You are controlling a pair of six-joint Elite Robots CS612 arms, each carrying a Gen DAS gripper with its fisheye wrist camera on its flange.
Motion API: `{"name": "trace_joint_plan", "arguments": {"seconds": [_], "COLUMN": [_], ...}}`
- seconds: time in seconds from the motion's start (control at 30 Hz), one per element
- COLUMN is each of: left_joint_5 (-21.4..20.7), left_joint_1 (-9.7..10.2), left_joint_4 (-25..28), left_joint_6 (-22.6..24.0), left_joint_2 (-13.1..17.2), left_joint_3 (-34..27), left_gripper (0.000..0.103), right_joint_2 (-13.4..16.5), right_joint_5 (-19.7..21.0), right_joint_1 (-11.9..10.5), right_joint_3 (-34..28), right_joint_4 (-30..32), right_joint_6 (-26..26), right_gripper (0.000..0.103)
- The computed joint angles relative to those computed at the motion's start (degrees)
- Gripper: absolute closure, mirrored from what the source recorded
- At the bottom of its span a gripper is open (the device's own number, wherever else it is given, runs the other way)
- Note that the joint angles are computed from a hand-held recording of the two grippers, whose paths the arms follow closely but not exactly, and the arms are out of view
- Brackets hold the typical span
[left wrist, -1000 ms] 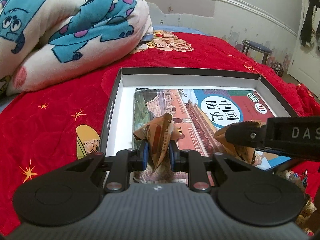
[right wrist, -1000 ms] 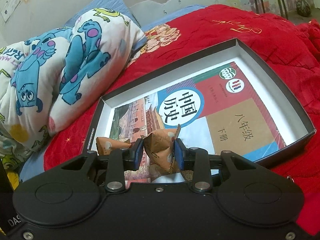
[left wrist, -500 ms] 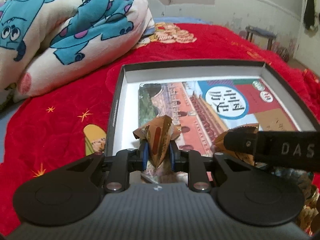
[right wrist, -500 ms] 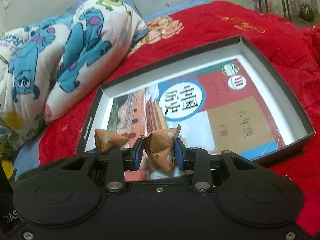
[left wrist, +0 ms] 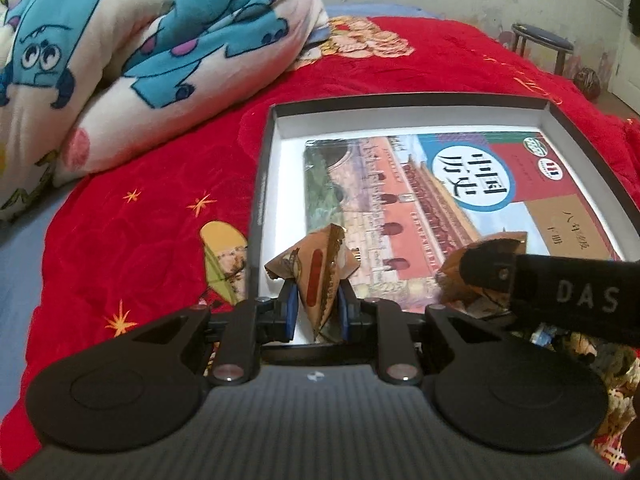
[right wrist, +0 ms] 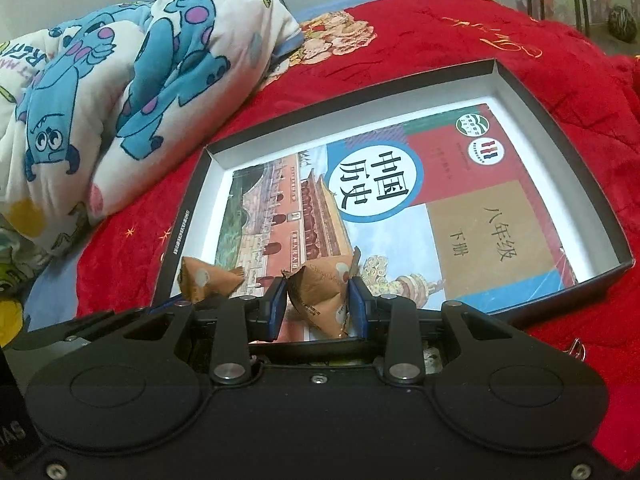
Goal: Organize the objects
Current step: 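Carry both packets over the box and lower them onto the textbook, then open both tools to release the packets into the box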
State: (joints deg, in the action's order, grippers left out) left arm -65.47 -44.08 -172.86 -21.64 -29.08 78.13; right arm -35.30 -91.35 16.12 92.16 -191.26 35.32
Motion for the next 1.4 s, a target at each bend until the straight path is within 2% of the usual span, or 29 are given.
{"name": "trace_joint_plan", "arguments": {"seconds": [0.43, 0.5, 0.53, 0.63, 0.77, 0.87, 0.97, 1.07, 1.17, 1.27, 1.4], "left_joint_5": [-1.7, -2.06, -1.99, -1.97, -2.45, -1.44, -0.37, -0.96, -3.1, -4.75, -10.95], "left_joint_1": [0.41, 0.52, 0.52, 0.38, 0.14, -0.19, -0.42, -0.26, 0.12, 0.09, 0.67], "left_joint_4": [1.38, 1.56, 1.59, 1.03, -1.9, -5.01, -7.27, -8.71, -11.78, -16.58, -21.05], "left_joint_6": [-1.89, -2.25, -2.17, -0.65, 2.88, 5.49, 7.1, 6.64, 6.18, 8.11, 8.93], "left_joint_2": [-0.42, -0.5, -0.55, -0.78, -1.58, -2.13, -2.61, -3.2, -3.76, -4.19, -4.82], "left_joint_3": [0.05, 0.07, 0.11, 0.46, 1.91, 3.32, 4.5, 5.46, 6.51, 7.73, 9.05], "left_gripper": [0.075, 0.069, 0.058, 0.051, 0.035, 0.029, 0.027, 0.027, 0.027, 0.024, 0.023], "right_joint_2": [0.05, 0.04, 0.01, -0.14, -0.24, -0.44, -0.65, -0.86, -1.54, -2.67, -4.71], "right_joint_5": [1.55, 2.02, 2.28, 3.27, 3.7, 4.12, 5.3, 5.47, 4.73, 3.43, 0.14], "right_joint_1": [-0.38, -0.52, -0.61, -0.86, -0.98, -1.03, -1.23, -1.22, -1.08, -1.0, -0.81], "right_joint_3": [0.05, 0.15, 0.23, 0.42, 0.63, 1.0, 1.59, 2.17, 2.89, 4.36, 7.16], "right_joint_4": [-0.36, -0.5, -0.57, -0.38, -0.52, -1.16, -2.74, -4.77, -6.26, -8.82, -12.38], "right_joint_6": [1.53, 1.78, 1.97, 2.48, 2.69, 2.98, 3.75, 4.39, 3.87, 3.62, 3.82], "right_gripper": [0.07, 0.07, 0.07, 0.069, 0.069, 0.067, 0.066, 0.061, 0.06, 0.06, 0.056]}}
